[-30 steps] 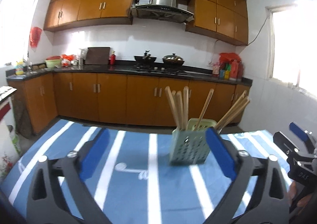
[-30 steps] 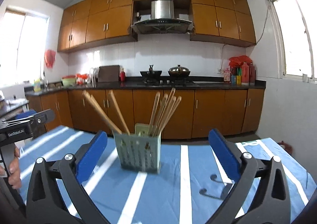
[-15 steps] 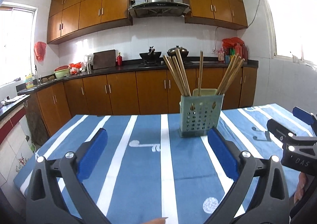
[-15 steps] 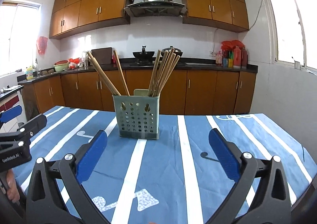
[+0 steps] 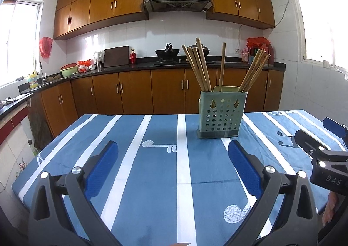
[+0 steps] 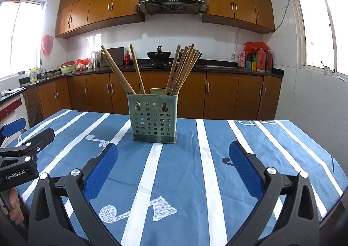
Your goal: Organize utensils
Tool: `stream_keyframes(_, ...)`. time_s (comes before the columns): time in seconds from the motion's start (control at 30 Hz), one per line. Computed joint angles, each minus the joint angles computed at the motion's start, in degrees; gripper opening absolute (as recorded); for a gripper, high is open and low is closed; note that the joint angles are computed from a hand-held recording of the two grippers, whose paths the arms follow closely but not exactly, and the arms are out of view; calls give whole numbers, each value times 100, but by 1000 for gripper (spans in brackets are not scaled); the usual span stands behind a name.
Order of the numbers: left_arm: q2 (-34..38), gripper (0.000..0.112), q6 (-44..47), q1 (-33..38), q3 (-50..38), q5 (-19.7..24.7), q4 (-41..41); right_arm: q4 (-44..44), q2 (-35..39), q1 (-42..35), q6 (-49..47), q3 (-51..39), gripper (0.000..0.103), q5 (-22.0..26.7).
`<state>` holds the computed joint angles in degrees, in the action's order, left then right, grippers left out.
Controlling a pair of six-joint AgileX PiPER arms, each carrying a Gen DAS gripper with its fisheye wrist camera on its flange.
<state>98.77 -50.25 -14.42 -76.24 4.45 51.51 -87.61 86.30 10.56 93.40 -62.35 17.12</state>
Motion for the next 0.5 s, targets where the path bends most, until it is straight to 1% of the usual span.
stream_keyframes(0.37,26,99,375,22,8,11,-450,18,3,21,-9,7,101,21)
stream_keyframes(0.5,24,99,194,21,22,0,-261,37,4,20,-14,5,101,22)
